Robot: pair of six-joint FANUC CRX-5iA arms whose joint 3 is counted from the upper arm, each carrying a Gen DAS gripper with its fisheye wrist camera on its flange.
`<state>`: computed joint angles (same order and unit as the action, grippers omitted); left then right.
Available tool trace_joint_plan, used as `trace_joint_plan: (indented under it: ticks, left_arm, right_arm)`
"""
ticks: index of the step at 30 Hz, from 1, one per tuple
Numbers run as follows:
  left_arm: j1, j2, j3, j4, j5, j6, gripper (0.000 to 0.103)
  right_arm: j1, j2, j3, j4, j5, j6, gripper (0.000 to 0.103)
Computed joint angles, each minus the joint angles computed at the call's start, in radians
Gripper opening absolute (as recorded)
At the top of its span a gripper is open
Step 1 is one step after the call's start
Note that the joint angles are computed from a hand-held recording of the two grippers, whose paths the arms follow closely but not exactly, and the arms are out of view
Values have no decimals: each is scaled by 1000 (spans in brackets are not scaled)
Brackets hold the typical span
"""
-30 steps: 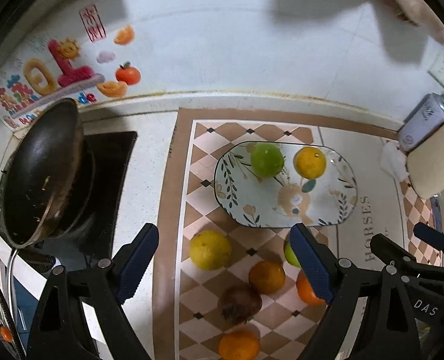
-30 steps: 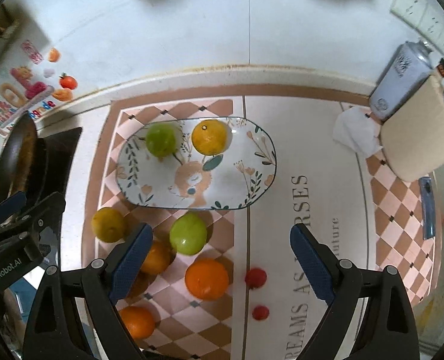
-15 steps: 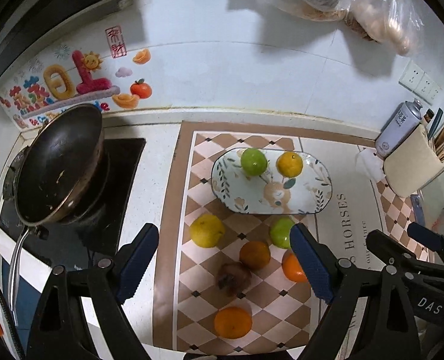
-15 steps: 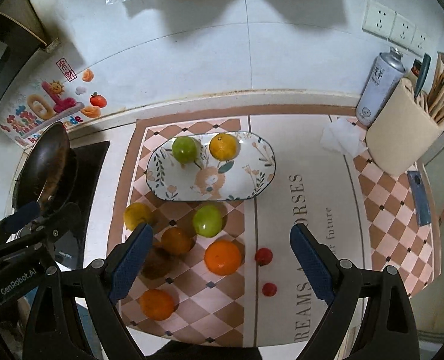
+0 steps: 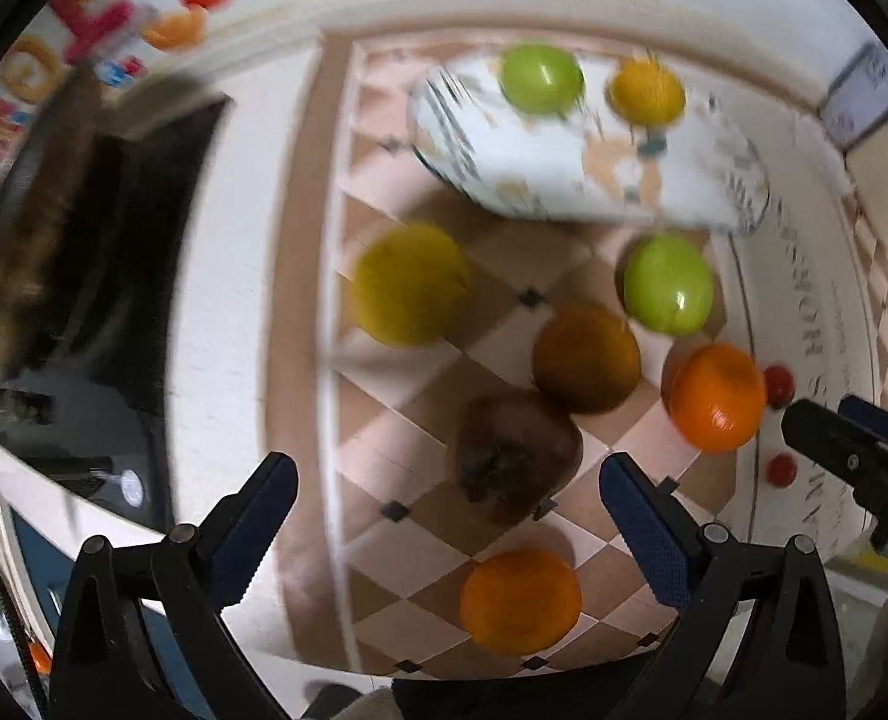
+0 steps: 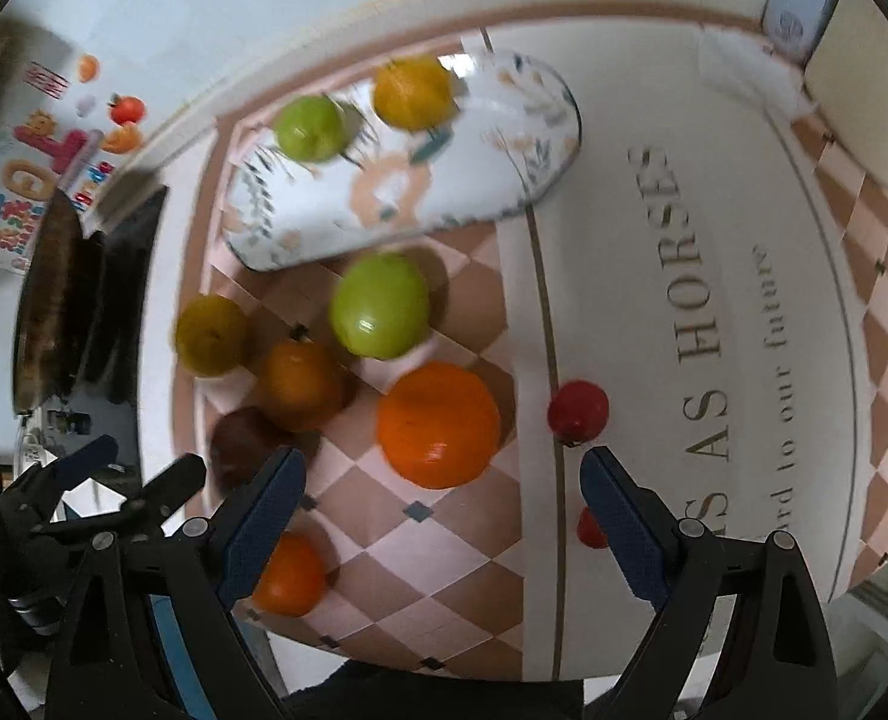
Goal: Organize fruits
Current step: 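Lift both tools back from the plate toward the fruits, then grasp the orange with the right tool while the left tool grasps the dark red apple, then place the orange and dark red apple on the plate and open both tools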
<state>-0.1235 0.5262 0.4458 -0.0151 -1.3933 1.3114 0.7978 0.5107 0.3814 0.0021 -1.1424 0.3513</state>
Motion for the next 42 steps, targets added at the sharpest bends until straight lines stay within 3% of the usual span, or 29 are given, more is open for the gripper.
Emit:
trace_joint_plan:
  ticks: [8, 10, 12, 13, 15, 19, 22, 26, 38, 42]
  left_arm:
    - [-38, 79, 28, -32, -11, -63, 102]
    - [-34, 82, 17, -9, -2, -92, 88]
    - [-20, 89, 9, 42, -14, -125, 66]
    - [-15, 87, 3, 60, -18, -131, 64]
    - [-26, 70, -11, 21, -2, -129, 64]
    - [-10, 49, -40, 19, 8, -115, 64]
    - [4, 38, -59, 28, 14, -98, 64]
    - [13, 28, -83, 40, 34, -94, 64]
    - [27, 34, -81, 46, 39, -99, 64]
    - [35, 17, -65, 87, 24, -103, 63]
  right_arm:
    - [-26, 39, 5, -70, 13, 55, 95]
    - [-33, 55, 21, -87, 10, 72, 95]
    - [-39, 79, 48, -103, 1, 87, 92]
    - [-41, 93, 62, -111, -2, 96, 90]
    - [-46, 122, 92, -124, -13, 113, 85]
    - [-49, 161, 126, -145, -9, 146, 65]
    - [-32, 190, 178, -122, -73, 168, 65]
    - [-21, 188, 187, -177, -84, 208, 65]
    - [-8, 207, 199, -152, -88, 189, 65]
    - [-9, 169, 159, -147, -54, 178, 65]
